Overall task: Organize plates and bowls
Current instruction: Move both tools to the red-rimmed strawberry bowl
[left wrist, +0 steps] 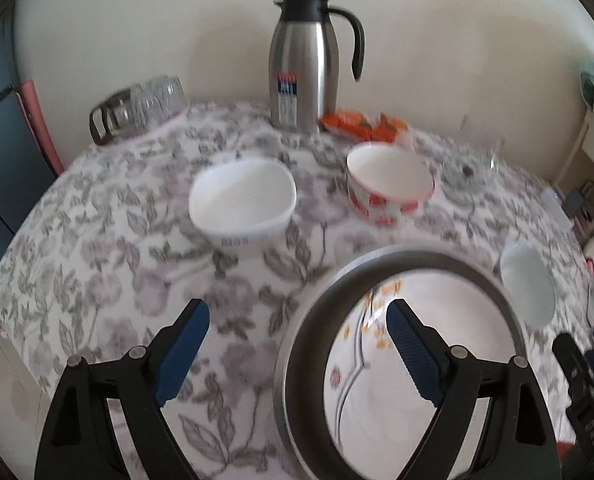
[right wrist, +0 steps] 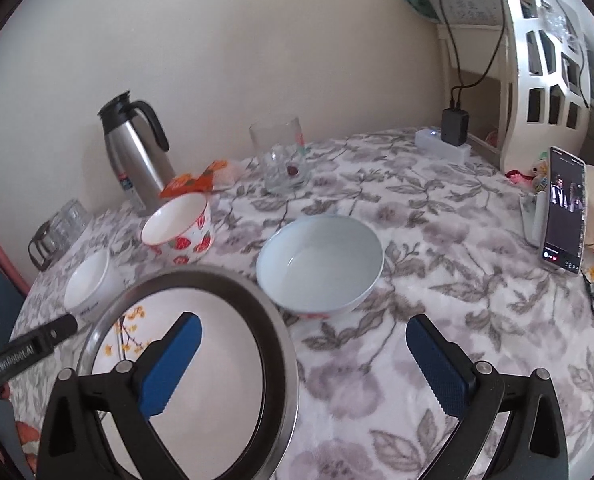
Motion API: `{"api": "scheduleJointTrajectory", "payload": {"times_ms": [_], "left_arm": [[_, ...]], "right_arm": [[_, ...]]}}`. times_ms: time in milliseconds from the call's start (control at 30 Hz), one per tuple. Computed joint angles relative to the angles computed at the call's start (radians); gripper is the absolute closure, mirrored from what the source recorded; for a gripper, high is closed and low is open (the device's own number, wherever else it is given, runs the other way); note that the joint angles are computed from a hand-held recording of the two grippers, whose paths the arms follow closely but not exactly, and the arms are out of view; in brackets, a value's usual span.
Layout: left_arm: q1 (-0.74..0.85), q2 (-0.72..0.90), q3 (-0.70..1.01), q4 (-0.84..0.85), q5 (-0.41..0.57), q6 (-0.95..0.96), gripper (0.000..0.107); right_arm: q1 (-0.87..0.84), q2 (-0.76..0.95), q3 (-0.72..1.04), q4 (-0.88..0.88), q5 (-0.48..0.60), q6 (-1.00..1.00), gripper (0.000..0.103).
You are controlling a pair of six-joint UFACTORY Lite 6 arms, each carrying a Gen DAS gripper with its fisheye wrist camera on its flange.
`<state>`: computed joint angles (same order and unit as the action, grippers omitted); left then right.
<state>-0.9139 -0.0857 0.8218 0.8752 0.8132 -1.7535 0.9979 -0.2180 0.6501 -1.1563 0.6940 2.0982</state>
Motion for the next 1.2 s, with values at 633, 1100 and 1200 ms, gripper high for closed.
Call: {"api": "scheduleJointTrajectory", "payload": {"times_ms": [633, 1100, 1200], "left_arm": [[0.205, 0.139, 0.158, 0.015, -0.287, 0.01, 0.016], [0.5, 0.215, 0.259, -0.544, -0.501, 0.715, 0.017], [0.533, 0.242, 0.291, -0.646, -0.521, 0.838, 0.017]], "right_arm": [[-0.067, 0.065, 0.046, -0.147, -0.016, 0.063, 0.0], [-0.185, 0.214, 0.27, -0.077, -0.181, -0.165, 0.014], [-0.234, 0.298, 0.364, -0.013, -0.24, -0.256, 0.021]]}}
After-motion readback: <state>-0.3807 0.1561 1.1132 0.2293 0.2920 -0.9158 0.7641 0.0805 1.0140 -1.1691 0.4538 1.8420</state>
